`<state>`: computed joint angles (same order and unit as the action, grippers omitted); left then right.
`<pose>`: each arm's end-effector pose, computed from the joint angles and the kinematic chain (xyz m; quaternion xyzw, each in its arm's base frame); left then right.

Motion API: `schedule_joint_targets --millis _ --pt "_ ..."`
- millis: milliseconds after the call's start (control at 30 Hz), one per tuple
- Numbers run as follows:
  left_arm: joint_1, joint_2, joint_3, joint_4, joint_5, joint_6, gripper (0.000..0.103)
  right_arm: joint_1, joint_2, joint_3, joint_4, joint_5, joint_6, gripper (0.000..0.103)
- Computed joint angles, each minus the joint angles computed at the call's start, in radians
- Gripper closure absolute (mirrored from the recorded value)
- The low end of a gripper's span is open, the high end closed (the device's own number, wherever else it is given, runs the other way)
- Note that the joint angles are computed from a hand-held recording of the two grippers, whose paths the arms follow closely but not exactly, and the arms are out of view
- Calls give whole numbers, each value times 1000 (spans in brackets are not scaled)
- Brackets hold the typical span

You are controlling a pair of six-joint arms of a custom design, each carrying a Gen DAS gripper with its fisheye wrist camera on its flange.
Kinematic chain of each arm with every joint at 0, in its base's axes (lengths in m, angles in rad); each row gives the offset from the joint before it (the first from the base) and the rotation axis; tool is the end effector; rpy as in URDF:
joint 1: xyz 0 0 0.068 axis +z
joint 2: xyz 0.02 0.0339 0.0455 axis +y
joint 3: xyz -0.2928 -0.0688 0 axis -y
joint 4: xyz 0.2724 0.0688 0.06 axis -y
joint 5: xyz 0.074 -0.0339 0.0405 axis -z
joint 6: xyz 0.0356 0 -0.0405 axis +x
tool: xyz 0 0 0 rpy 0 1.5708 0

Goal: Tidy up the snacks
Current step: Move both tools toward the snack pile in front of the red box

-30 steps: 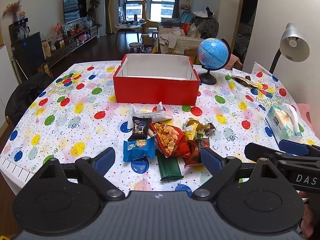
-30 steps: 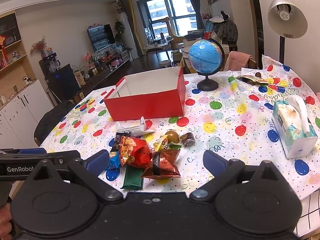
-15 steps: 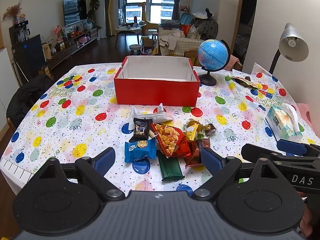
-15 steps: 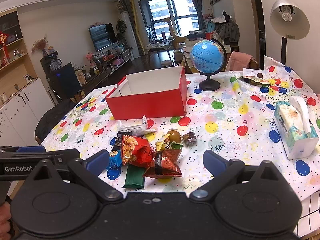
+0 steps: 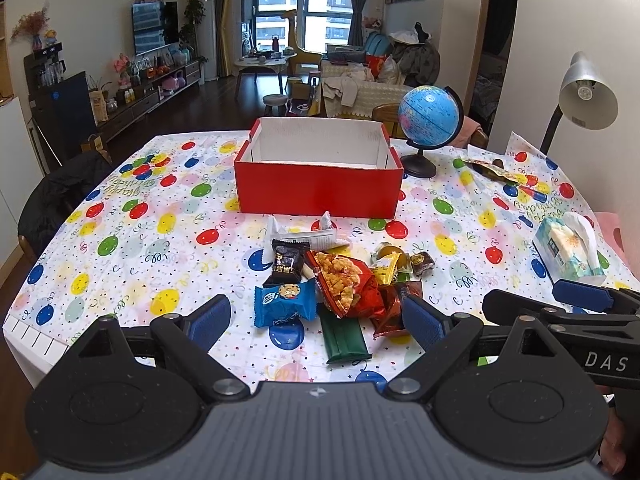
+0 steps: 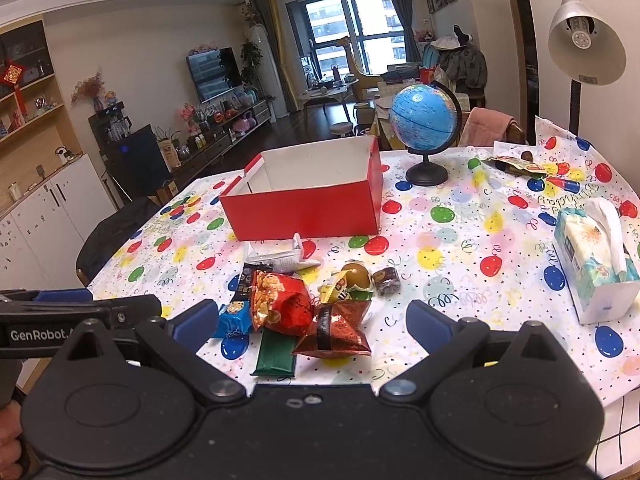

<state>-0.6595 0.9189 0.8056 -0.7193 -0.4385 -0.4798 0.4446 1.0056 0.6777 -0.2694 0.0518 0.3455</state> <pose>0.1604 -0.1053 0.2965 0.0035 0.9137 -0.0191 0.4059 0.2093 0.0977 0.2682 -0.0317 0.8831 0.1588 0.4404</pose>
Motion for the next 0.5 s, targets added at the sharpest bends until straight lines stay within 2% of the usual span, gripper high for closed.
schedule_joint_targets --millis 500 --pt "-80 -17 4 -30 -76 -54 10 14 -65 -30 21 8 -17 3"
